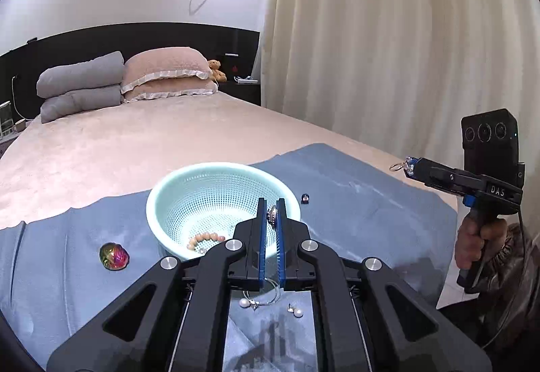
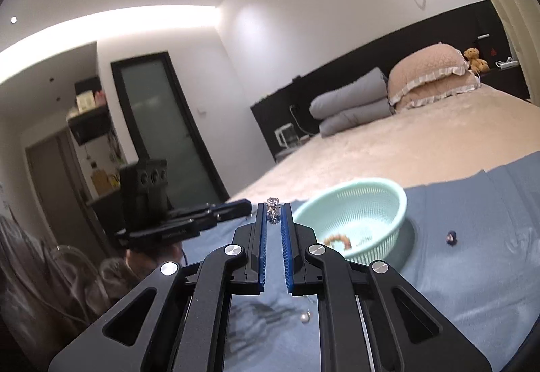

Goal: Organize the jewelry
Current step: 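Carry both items over the colander and open both tools to release them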

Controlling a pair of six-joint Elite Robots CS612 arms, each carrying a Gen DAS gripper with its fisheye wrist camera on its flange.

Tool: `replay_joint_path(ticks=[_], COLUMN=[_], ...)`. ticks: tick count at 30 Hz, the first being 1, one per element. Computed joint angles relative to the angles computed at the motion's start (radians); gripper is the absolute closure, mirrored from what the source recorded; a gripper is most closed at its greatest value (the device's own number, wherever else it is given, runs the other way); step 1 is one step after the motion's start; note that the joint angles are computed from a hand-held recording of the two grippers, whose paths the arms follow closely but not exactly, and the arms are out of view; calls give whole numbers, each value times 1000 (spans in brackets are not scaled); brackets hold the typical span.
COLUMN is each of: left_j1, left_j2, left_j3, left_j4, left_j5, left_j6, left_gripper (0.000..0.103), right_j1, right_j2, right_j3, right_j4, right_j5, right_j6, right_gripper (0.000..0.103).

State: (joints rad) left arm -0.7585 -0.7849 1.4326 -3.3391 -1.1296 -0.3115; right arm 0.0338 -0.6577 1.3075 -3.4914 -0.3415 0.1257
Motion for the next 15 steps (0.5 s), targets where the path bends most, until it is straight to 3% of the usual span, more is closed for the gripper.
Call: replay_joint_path(ticks=[4,6,8,10,15], left_j1=[12,21,18,21,46], left_j2=[11,23,32,47,85], left_j3=[-45,-76,-109,-136,-162], left_j4=[50,107,233,290,278], left_j5=[53,93,186,213,92], left_j6=[-64,-154,-266,-310,-317], left_gripper=[97,97,97,97,97], right_j1=[21,33,41,57,103], right_j2=[28,66,98,102,80], right_j3=[-83,-147,-200,-211,-193], right_j4=[-91,-173,-205,-109,229], right_j5=[-84,-130,-157,-207,-351], right_j6=[124,260,359,322,125], right_gripper=[95,95,95,95,95])
